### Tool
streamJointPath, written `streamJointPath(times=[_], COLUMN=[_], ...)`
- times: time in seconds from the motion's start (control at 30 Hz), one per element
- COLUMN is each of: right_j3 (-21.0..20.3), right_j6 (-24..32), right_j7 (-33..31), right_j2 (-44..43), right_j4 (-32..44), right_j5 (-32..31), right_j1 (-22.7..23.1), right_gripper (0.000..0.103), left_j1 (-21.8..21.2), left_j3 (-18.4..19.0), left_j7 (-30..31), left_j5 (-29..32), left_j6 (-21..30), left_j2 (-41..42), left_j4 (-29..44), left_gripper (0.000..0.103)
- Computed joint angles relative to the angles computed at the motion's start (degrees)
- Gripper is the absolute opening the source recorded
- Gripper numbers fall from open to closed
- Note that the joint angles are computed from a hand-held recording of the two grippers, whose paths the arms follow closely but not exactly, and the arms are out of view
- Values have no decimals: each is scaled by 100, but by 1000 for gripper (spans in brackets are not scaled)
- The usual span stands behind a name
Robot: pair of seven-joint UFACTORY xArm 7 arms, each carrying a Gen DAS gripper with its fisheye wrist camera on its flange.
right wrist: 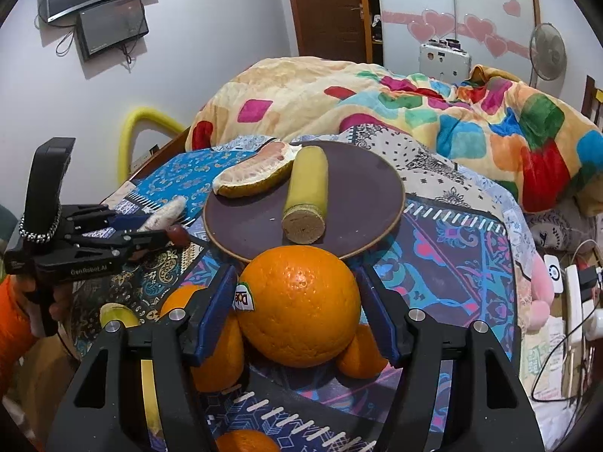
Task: Organize fruits
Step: 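Grasp second pomelo segment with left gripper while right gripper grasps a large orange, then place pomelo segment on plate with left gripper while right gripper places orange there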
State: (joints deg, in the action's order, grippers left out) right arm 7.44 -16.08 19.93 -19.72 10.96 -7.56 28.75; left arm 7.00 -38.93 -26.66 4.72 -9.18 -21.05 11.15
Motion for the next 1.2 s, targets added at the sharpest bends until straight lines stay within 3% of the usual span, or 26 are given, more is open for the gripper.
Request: streamJointPath(times=[0.1, 0.2, 0.27, 0.47, 0.53, 0.67, 0.73, 0.87, 0.9, 0.93, 1.2], right_j3=[-97, 436, 584, 822, 1008, 732, 788, 1204, 1248, 1307, 2025], right_j6=[89, 195, 275, 255, 327, 552, 654, 720, 683, 624, 172], right_j7=[6, -43, -51, -54, 40, 145, 185, 233, 233, 226, 15], right_j2=[-103, -242, -358, -780, -1018, -1378, -1549, -1640, -1608, -1533, -501], right_j4=[25, 67, 81, -47, -87, -115, -113, 10, 35, 84, 625], right_j5=[-28, 215, 306, 458, 565, 557, 541, 425, 395, 367, 457], right_j1=[24, -423, -556, -869, -1044, -883, -953, -1403, -1469, -1560, -2340], right_gripper=[62, 62, 62, 62, 62, 62, 62, 62, 62, 62, 62], left_j1=[-217, -565, -806, -487, -629, -1087, -1195, -814, -772, -597, 474], left_j3=[305, 705, 952, 320, 338, 623, 691, 303, 281, 124, -655], left_j7=[44, 56, 36, -416, -594, -794, -832, -943, -930, -944, -592], left_j5=[43, 104, 134, 324, 403, 495, 534, 657, 684, 699, 766], left_j6=[78, 215, 280, 536, 549, 597, 518, 424, 352, 364, 166], left_j2=[-150, -314, -381, -863, -1053, -1162, -1102, -896, -804, -742, 280], left_j4=[10, 34, 53, 208, 201, 283, 355, 639, 707, 815, 1429], left_gripper=[38, 38, 38, 38, 38, 38, 38, 36, 27, 25, 23])
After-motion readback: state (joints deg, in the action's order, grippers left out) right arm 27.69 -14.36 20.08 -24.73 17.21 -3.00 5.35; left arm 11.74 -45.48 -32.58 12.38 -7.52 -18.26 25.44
